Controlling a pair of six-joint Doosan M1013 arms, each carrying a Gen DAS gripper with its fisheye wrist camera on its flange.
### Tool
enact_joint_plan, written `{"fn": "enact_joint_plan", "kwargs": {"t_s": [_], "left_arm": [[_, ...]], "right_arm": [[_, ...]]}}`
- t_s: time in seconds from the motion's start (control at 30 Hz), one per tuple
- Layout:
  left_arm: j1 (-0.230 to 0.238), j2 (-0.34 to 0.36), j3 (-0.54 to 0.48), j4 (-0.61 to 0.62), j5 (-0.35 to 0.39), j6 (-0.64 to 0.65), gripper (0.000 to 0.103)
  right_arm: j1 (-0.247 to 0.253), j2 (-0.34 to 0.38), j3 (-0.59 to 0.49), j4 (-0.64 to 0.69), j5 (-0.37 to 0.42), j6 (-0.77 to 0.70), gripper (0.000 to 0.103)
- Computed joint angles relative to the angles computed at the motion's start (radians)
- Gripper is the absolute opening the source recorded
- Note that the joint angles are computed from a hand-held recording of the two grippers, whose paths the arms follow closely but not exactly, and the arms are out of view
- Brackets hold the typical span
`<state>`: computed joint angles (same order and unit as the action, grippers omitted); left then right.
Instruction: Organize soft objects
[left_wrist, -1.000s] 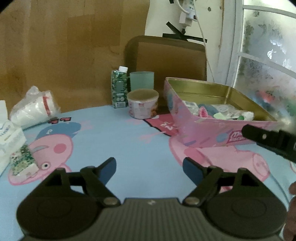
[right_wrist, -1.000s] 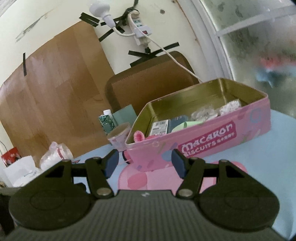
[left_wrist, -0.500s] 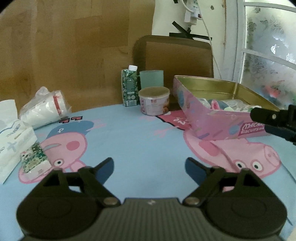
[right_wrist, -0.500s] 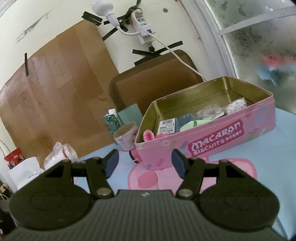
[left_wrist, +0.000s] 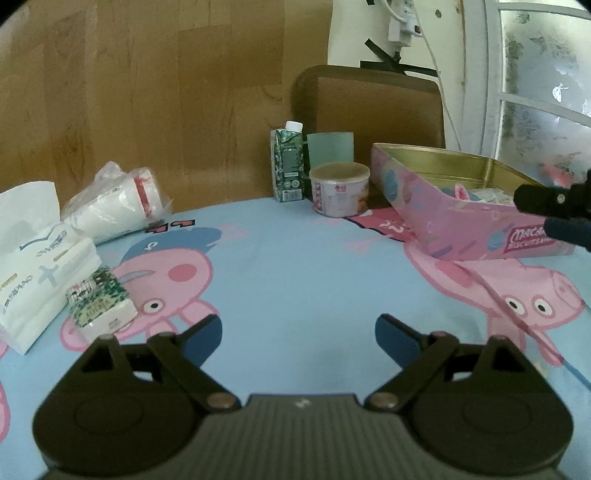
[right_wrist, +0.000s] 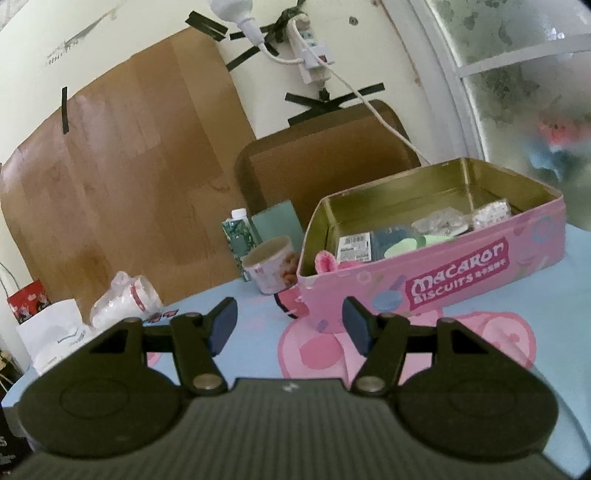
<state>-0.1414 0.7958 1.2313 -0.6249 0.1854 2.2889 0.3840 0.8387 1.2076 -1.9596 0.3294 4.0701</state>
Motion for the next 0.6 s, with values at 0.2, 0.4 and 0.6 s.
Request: {"fn": "enact_joint_plan", "kwargs": {"t_s": [0.2, 0.4, 0.6], "left_arm": [[0.006, -0.002, 0.008, -0.243, 0.017, 0.277, 0.094], [0.010, -0.008, 0.022, -0.391, 0.041, 0.460, 0.094], [0.017, -0.012, 0.033, -0.459, 0.057, 0.551, 0.094]], "right_arm": [[0.011, -0.002, -0.002, 0.076, 0.055, -0.053, 0.065], [0.012, -0.003, -0.002, 0.102, 0.052, -0.079, 0.065], [0.018, 0.000, -0.010, 0.142, 0.053, -0.123, 0.065]]}}
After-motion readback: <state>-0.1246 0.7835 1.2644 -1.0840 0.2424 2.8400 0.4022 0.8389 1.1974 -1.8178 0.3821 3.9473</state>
